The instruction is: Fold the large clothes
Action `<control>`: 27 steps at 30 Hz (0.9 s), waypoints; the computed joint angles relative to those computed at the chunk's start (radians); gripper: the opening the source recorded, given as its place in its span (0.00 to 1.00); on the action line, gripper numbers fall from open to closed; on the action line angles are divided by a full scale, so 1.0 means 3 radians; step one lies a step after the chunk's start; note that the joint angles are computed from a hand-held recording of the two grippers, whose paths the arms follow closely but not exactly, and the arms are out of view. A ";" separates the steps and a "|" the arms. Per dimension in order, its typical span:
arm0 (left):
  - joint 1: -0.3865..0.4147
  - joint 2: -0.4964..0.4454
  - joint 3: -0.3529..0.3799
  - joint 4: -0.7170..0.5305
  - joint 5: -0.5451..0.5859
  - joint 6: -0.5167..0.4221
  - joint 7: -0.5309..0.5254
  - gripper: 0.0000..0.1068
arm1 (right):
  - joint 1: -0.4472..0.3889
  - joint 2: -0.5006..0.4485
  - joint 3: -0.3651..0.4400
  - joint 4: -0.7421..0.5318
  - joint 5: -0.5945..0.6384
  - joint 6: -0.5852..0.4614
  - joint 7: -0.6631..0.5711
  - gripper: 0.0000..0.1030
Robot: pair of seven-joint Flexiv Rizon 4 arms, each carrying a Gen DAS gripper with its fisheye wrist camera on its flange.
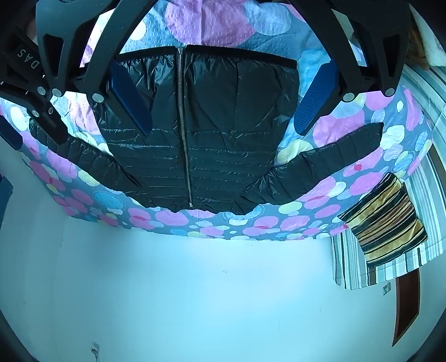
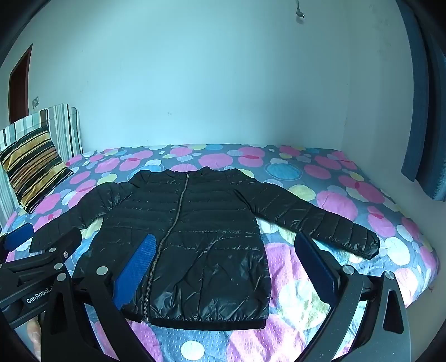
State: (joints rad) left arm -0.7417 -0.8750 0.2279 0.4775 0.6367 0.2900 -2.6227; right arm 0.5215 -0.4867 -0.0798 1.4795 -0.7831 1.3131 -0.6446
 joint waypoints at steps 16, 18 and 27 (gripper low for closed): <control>-0.0030 0.0046 0.0010 0.0065 0.0025 0.0003 -0.0028 0.95 | 0.0036 0.0013 -0.0035 0.0018 -0.0067 0.0031 0.0087 0.96; -0.0020 0.0033 -0.0004 0.0034 0.0023 -0.0013 -0.0010 0.95 | 0.0026 0.0019 -0.0025 0.0018 -0.0064 0.0026 0.0080 0.96; -0.0019 0.0072 -0.0010 0.0112 0.0033 0.0013 -0.0029 0.95 | -0.0014 -0.0004 0.0024 -0.0007 0.0023 0.0027 -0.0035 0.96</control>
State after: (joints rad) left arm -0.7475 -0.8533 0.2248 0.5112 0.6464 0.2939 -2.6313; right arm 0.5175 -0.4878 -0.0726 1.4774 -0.7762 1.3214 -0.6551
